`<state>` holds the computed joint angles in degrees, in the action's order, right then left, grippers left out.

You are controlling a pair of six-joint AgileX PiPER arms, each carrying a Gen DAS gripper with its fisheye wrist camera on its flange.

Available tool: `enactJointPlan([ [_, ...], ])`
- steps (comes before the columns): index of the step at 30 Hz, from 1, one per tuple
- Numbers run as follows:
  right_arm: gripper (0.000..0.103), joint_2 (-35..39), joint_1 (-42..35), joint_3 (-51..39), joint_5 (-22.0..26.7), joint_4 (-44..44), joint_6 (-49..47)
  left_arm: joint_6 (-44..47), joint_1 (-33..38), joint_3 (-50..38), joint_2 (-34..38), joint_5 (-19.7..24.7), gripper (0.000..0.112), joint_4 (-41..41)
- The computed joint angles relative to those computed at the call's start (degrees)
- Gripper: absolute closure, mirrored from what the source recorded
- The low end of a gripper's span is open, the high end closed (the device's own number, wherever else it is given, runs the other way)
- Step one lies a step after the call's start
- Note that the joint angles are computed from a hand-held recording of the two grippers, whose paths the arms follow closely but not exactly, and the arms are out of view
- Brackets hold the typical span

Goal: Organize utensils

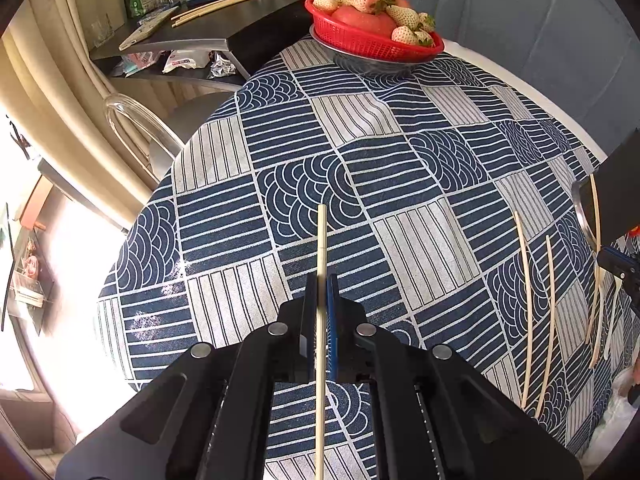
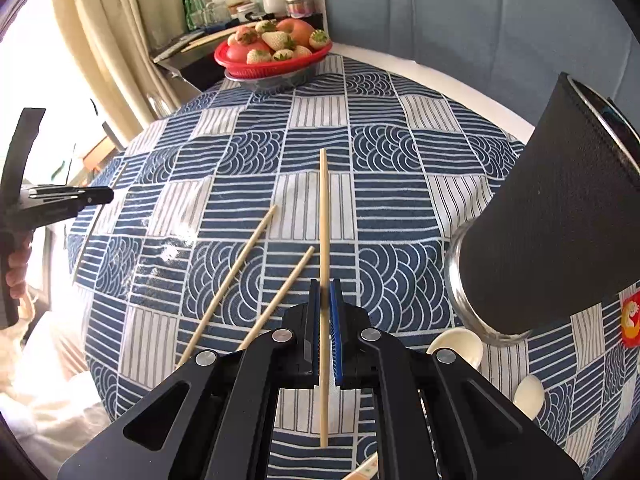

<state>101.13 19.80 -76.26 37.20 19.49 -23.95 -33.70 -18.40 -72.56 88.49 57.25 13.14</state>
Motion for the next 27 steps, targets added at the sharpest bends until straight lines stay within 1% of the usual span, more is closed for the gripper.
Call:
enactJointPlan([
  [2, 0.099, -1.36, -0.33, 1.49, -2.00, 4.30, -3.20, 0.36, 0.06, -0.23, -0.70, -0.53, 0.108, -0.38],
  [6, 0.099, -3.77, -1.43, 4.09, -4.30, 11.97, -8.56, 0.71, -0.57, -1.28, -1.82, -1.43, 0.108, 0.90],
  [11, 0.099, -7.25, -2.52, 7.13, -6.25, 18.33, -13.37, 0.83, -1.84, -2.63, -3.53, -2.52, 0.108, 2.80],
  [19, 0.099, -10.99, -3.34, 7.40, -6.69, 17.77, -12.81, 0.99, -3.56, -6.29, -5.03, -2.25, 0.107, 5.91],
  [25, 0.099, -12.18, -3.94, 4.99, -5.84, 15.76, -11.38, 0.54, -5.65, -11.31, -3.51, -0.85, 0.107, 9.77],
  [27, 0.099, -12.47, -4.48, 4.28, -5.58, 16.91, -12.50, 1.23, -5.89, -13.43, -2.81, -0.65, 0.107, 9.78],
])
